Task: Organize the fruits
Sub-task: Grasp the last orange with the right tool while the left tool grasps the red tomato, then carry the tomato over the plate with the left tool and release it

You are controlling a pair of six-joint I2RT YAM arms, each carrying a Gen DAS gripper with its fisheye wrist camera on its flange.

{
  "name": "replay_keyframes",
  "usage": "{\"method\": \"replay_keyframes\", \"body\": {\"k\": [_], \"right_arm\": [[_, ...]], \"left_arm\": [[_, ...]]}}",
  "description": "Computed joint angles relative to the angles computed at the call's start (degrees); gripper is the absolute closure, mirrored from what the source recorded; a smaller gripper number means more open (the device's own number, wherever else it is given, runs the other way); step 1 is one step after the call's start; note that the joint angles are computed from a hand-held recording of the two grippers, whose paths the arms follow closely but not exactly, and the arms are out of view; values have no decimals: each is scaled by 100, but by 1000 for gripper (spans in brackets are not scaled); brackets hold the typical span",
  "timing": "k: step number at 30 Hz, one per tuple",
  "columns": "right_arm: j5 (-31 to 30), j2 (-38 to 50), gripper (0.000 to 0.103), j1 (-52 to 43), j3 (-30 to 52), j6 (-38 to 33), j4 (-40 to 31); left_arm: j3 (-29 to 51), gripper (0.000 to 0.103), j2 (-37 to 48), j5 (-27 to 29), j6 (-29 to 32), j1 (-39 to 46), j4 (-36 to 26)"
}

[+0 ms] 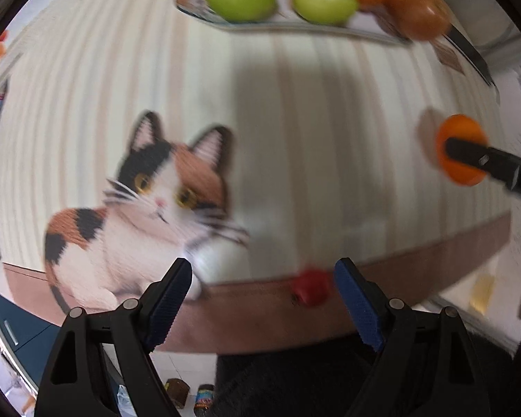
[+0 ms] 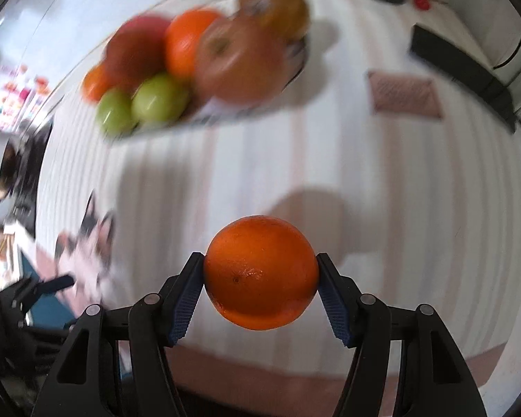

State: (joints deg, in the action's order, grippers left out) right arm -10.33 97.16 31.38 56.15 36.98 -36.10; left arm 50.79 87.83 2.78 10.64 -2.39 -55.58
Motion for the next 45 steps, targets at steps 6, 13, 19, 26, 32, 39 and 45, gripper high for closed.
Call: {"method": "replay_keyframes", "body": {"k": [6,13,19,26,32,39,45], "right_arm": [[-86,-31,36,619,-280,460,167],[-45,-19,36,641,-326,601,244],[18,-70,36,567,-302,565,196],[42,-96,36,555,-231,567,199],[72,-272,36,391,39,385,16],[-8,-224,36,191,446,209,-95],[-129,87,36,84,790,256,135]], "left_arm": [[-297,19,-26,304,113,-204,-97],[-476,60,447,622,-45,-797,109],[-550,73,468,720,-186,-904,357],[-432,73,475,695,164,-406,486],[108,73,326,865,337,92,238],[1298,73,686,1262,367,857,-173],[3097,73,1664,1652,99,1238,-668]]}}
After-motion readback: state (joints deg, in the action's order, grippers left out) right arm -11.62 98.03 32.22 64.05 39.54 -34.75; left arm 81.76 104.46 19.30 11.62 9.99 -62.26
